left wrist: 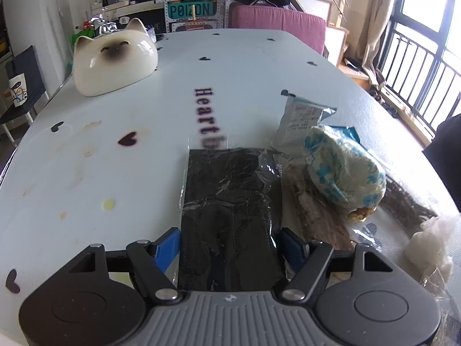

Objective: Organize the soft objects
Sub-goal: 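Grasp the black pad bag with the left tool while the right tool grasps the cream cord bag, then carry the black pad bag into the white box while the right tool carries the cord bag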

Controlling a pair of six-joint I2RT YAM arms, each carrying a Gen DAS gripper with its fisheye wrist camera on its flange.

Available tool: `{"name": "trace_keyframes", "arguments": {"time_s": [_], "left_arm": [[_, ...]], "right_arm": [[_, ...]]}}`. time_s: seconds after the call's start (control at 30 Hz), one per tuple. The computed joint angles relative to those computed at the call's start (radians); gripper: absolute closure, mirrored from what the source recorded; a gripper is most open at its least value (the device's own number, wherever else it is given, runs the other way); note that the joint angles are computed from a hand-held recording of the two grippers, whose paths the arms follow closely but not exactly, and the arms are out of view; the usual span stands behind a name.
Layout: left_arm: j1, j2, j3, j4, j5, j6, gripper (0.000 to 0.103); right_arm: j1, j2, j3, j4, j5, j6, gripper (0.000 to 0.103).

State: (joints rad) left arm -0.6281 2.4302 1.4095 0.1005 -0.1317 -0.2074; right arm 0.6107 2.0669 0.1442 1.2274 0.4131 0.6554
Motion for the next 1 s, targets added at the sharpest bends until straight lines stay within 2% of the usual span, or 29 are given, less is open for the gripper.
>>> {"name": "trace_keyframes", "arguments": {"time_s": [0.2, 0.43, 0.53, 1.0], "left_arm": [[-0.006, -0.088, -0.109, 0.052, -0.003, -0.033, 0.028], [-0.004, -0.157, -0.168, -0.012, 0.02, -0.059, 0.034], [-0.012, -0.19, -0.207, -0.007, 0.018, -0.071, 0.035], [-0.047, -0.409, -0.473, 0.154, -0.032, -0.078, 0.037]], "right_arm": [[0.043, -0.048, -0.031, -0.011, 0.047, 0.03, 0.044], [0.117, -0.095, -0.066, -0.028, 0.109, 0.084, 0.044], [0.149, -0.123, -0.081, -0.046, 0.137, 0.105, 0.044], [0.291, -0.315, -0.126, -0.208, 0.28, 0.193, 0.044]]}}
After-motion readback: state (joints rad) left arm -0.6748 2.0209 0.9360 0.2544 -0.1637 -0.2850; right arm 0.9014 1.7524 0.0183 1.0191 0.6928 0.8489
